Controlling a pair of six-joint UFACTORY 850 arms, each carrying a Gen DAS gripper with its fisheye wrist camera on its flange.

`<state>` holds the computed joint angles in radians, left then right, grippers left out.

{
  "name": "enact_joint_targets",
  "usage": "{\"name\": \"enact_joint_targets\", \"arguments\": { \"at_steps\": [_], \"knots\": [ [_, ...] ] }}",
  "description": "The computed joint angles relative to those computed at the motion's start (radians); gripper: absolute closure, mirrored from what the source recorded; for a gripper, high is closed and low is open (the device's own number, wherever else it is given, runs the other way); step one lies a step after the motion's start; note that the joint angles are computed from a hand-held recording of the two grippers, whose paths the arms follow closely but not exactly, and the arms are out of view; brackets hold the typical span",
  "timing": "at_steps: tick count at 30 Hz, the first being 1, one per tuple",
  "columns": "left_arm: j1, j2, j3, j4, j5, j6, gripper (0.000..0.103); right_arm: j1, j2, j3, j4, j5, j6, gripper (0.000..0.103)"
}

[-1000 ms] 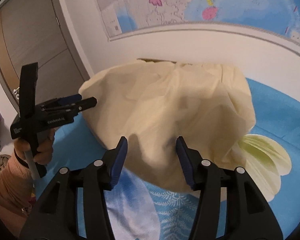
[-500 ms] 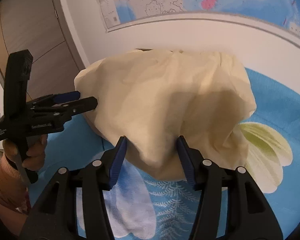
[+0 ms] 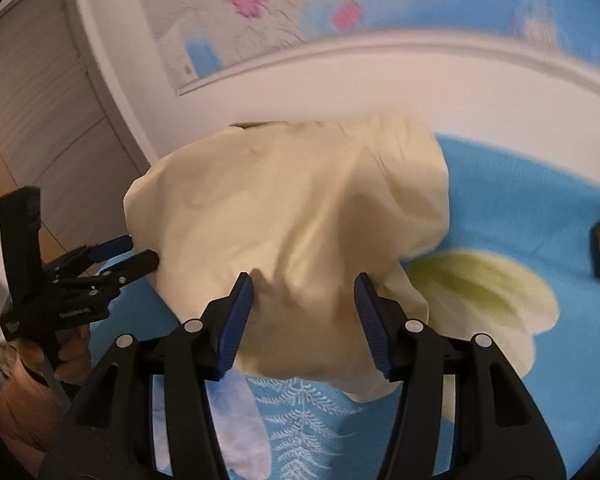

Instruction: Fold large clothes

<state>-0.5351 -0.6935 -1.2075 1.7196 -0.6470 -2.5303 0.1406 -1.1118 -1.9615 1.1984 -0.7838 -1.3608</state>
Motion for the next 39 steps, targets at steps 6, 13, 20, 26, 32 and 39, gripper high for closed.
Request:
{"name": "enact_joint_targets", "arguments": {
  "at_steps": [6, 13, 20, 26, 32, 39],
  "knots": [
    [-0.049, -0.001, -0.007, -0.034, -0.086, 0.032, 0.008, -0.011, 0.102, 0.162, 0.115, 0.017, -0.18, 0.041],
    [-0.119, 0.007, -0.005, -0.072, -0.177, 0.009, 0.007, -0.023, 0.226, 0.367, 0.29, 0.012, -0.412, 0.021],
    [-0.176, 0.009, 0.011, -0.132, -0.211, -0.064, 0.007, -0.039, 0.319, 0.524, 0.412, 0.023, -0.565, 0.009],
    [-0.229, -0.005, -0.012, -0.221, -0.279, -0.009, 0.007, -0.056, 0.371, 0.621, 0.479, 0.017, -0.655, 0.006],
    [-0.262, -0.001, -0.01, -0.24, -0.299, -0.016, 0.007, -0.067, 0.417, 0.695, 0.527, 0.01, -0.731, 0.006],
    [-0.297, -0.014, -0.029, -0.263, -0.336, 0.015, 0.007, -0.078, 0.451, 0.745, 0.562, 0.005, -0.777, 0.006]
  ]
}}
